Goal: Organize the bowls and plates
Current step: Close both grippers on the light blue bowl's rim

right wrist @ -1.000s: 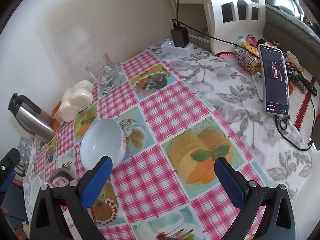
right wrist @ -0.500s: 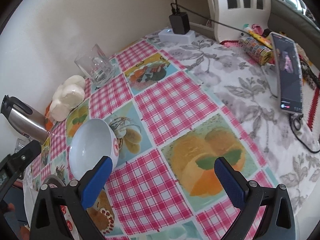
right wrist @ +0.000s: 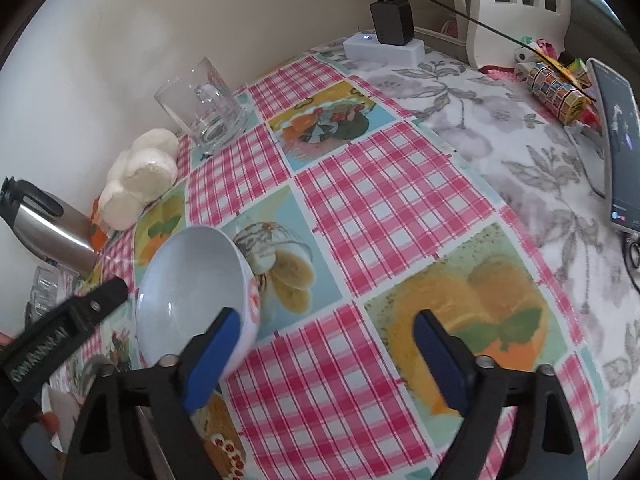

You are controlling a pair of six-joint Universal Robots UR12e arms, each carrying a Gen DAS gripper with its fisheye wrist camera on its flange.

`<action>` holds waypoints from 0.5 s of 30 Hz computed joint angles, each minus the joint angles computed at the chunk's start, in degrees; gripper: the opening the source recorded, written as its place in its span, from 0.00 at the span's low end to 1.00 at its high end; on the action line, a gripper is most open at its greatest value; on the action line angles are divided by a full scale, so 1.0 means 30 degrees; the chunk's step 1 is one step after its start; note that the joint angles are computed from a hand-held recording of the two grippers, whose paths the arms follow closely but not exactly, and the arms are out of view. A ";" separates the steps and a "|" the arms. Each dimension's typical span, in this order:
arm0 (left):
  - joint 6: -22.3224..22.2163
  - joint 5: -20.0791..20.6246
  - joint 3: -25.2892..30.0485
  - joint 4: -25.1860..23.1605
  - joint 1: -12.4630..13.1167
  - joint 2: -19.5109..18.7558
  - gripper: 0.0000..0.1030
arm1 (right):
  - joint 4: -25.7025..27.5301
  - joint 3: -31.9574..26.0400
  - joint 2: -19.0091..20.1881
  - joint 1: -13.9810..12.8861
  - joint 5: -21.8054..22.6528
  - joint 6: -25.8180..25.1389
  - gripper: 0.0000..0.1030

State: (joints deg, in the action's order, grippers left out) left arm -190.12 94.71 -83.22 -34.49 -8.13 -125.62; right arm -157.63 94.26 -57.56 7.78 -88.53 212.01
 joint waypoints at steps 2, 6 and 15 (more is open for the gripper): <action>-0.0008 0.0061 0.0159 -0.0199 -0.0032 -0.0156 0.49 | 0.0066 -0.0190 0.0130 0.0035 -0.0002 -0.0090 0.78; -0.0288 -0.0243 0.0490 -0.0709 0.0035 -0.0437 0.42 | 0.0198 -0.0564 0.0425 0.0047 0.0418 -0.0347 0.66; -0.0497 -0.0851 0.1031 -0.1409 0.0121 -0.0968 0.33 | 0.0369 -0.1132 0.1042 0.0076 0.1337 -0.0442 0.44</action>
State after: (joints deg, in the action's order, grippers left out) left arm -191.61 92.15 -80.13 -38.72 -7.77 -128.53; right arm -156.53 90.87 -54.43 8.00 -84.52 210.69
